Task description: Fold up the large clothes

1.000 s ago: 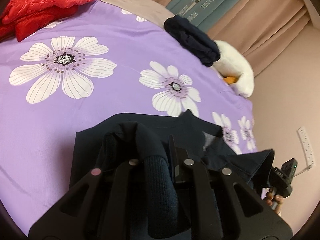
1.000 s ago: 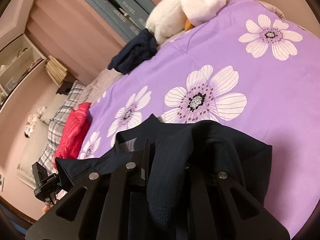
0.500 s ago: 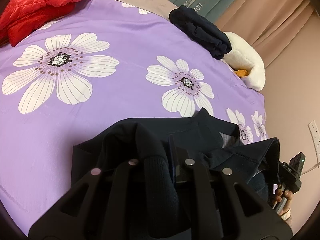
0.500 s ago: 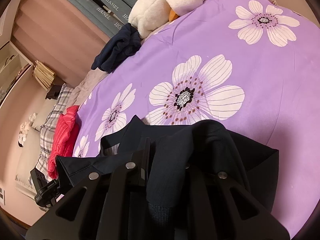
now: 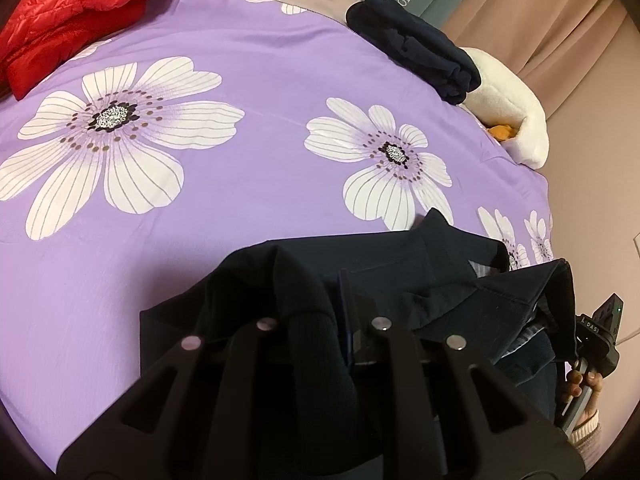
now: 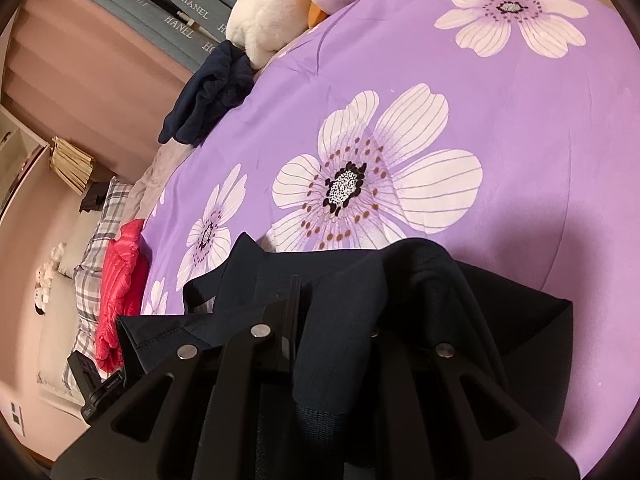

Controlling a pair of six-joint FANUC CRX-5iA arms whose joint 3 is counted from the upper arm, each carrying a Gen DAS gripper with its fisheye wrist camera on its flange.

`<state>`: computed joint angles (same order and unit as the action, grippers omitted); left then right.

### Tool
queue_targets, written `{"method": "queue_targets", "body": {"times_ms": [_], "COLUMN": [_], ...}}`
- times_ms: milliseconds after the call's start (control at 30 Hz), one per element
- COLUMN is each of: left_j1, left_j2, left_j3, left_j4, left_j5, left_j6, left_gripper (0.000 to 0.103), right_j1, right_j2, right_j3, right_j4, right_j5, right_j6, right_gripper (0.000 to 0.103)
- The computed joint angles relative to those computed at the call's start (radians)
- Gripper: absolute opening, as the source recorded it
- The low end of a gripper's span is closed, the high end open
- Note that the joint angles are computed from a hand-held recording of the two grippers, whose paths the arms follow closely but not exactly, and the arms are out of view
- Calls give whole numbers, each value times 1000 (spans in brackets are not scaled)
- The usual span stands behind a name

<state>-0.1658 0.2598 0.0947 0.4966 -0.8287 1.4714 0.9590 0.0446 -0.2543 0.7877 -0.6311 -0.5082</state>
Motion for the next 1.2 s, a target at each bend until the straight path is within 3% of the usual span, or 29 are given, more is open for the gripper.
{"method": "queue_targets", "body": {"times_ms": [967,1167,1200], "left_j1": [2,-2,-3], "left_j2": [21,34,34], "left_j3": [-8,19,19], "left_j4": [25,12,18], "left_j5": [7,-16,-16], "left_j6": [-7,4,0], "left_gripper": [16,25,32], "right_j1": [0,0,-1], "right_j2": [-8,-8,-11], "right_j3": [-26,-17,-23], "right_j4": [16,3,16], "right_j5": [30,31,35], "right_j6": [-53,-42,-58], "right_gripper": [16,24,28]}}
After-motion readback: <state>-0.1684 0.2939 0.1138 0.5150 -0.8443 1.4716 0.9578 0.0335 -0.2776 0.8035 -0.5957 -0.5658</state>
